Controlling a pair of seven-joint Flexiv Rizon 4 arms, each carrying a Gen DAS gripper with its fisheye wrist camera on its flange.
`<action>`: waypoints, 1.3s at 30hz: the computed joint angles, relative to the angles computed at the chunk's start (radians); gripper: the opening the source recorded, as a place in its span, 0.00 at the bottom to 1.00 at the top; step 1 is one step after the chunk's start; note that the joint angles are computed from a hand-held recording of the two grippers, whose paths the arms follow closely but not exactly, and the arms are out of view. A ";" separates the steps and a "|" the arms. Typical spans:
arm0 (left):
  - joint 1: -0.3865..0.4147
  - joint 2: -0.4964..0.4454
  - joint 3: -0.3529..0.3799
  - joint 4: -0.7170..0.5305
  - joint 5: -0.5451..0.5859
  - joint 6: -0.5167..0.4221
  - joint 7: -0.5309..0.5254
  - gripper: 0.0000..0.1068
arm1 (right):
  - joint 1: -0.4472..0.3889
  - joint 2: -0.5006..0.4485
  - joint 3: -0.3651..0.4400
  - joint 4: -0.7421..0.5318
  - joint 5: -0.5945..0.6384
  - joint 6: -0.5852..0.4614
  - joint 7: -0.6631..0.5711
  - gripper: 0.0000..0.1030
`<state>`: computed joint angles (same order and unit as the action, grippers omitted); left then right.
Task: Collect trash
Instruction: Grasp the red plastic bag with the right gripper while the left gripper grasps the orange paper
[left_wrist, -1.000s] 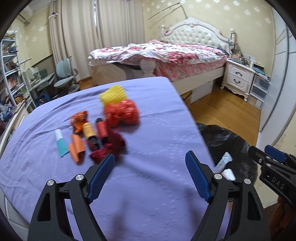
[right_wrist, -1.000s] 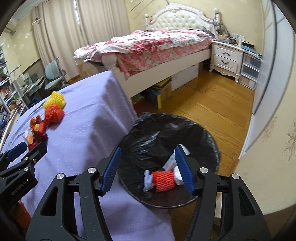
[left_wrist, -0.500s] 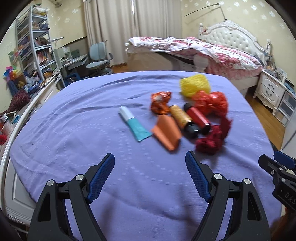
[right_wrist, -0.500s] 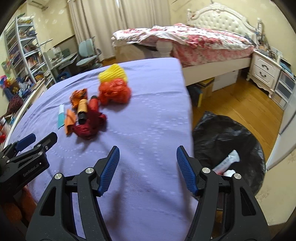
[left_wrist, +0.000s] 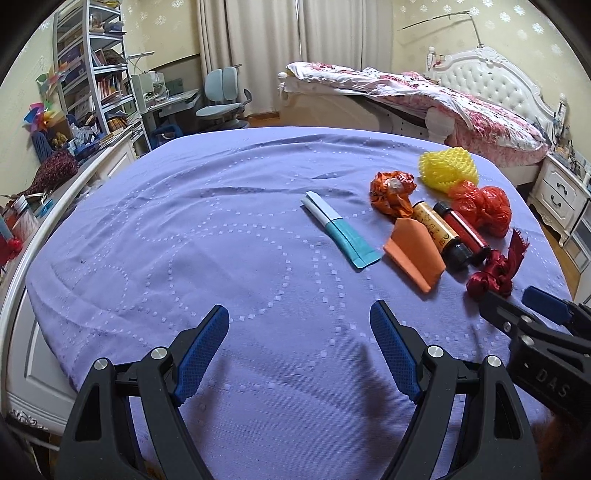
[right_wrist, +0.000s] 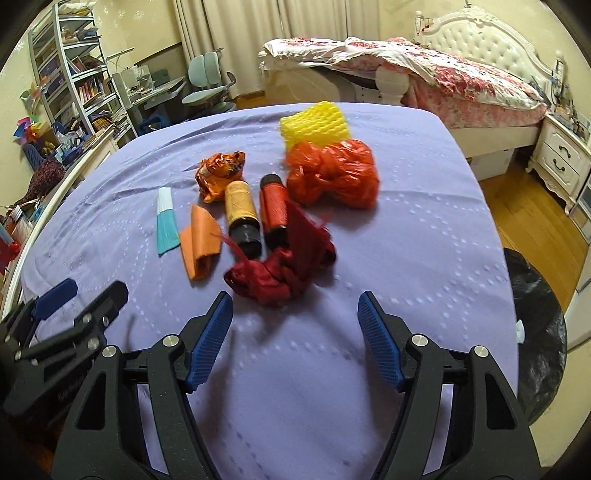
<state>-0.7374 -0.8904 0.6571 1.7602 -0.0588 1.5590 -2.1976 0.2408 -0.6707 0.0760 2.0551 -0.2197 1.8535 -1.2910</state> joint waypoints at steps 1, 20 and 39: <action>0.005 0.001 -0.004 0.001 0.000 0.001 0.001 0.74 | 0.012 -0.004 -0.010 -0.007 0.004 -0.003 0.002 0.67; 0.048 0.003 -0.063 -0.011 -0.024 0.016 0.049 0.74 | 0.024 0.002 -0.047 -0.016 0.042 -0.020 -0.013 0.67; 0.104 0.019 -0.134 -0.044 0.008 -0.004 0.058 0.74 | 0.024 -0.025 -0.083 -0.052 0.030 -0.027 -0.027 0.26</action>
